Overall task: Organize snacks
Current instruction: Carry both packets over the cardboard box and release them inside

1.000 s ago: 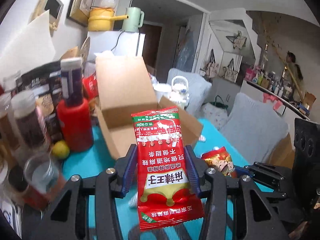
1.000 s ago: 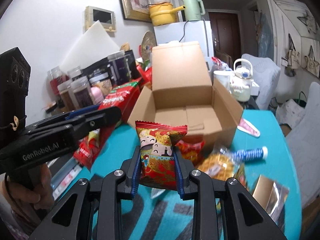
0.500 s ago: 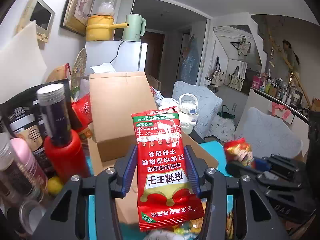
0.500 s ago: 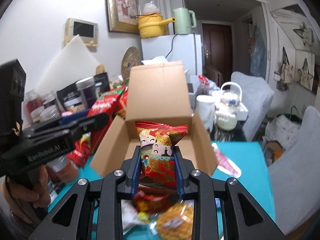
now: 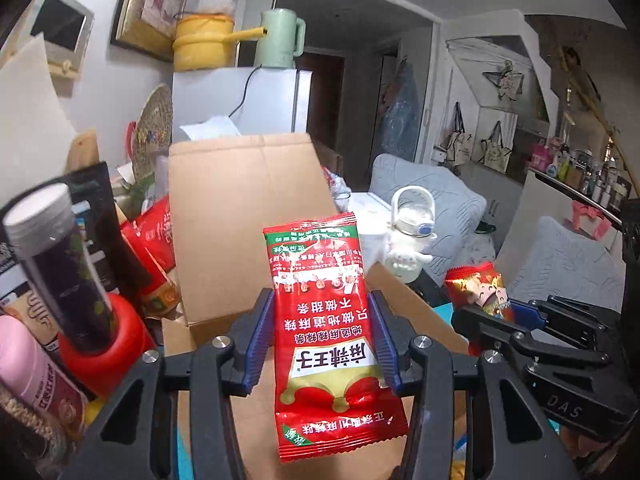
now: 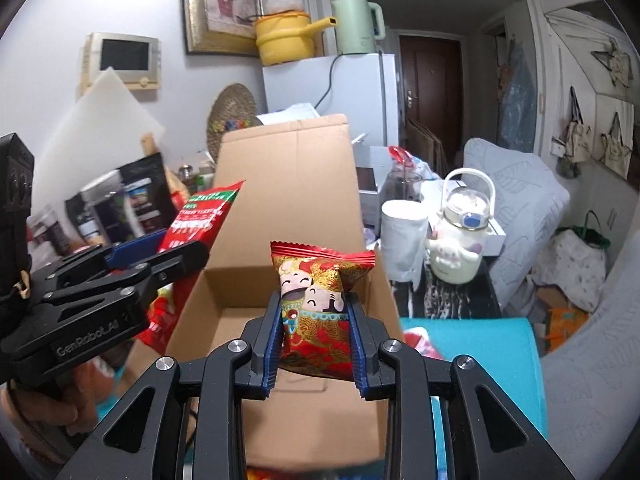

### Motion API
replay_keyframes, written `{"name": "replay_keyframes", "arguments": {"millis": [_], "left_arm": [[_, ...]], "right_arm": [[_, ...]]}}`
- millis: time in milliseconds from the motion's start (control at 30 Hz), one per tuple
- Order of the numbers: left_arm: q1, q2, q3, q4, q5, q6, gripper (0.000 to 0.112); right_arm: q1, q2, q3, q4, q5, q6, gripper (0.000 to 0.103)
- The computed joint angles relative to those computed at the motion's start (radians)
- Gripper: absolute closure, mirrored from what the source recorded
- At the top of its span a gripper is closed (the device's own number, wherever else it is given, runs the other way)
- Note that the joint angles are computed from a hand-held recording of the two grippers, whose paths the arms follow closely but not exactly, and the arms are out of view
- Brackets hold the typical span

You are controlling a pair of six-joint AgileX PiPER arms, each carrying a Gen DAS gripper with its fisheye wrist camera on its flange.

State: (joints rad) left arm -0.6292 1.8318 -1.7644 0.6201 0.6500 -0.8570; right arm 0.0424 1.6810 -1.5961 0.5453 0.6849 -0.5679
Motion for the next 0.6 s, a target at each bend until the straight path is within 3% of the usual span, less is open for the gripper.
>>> {"name": "replay_keyframes", "arguments": {"millis": [400,600], "left_arm": [[0.099,0.179,-0.194,-0.244,0.069,0.220,0.066],[0.109,0.261,-0.290,-0.275,0.159,0.248,0.066]], "right_arm": [[0.035,0.222,-0.219,-0.094,0.059,0.087,0.074],[0.055,0.282,-0.287,-0.107,0.099,0.104,0.074]]}}
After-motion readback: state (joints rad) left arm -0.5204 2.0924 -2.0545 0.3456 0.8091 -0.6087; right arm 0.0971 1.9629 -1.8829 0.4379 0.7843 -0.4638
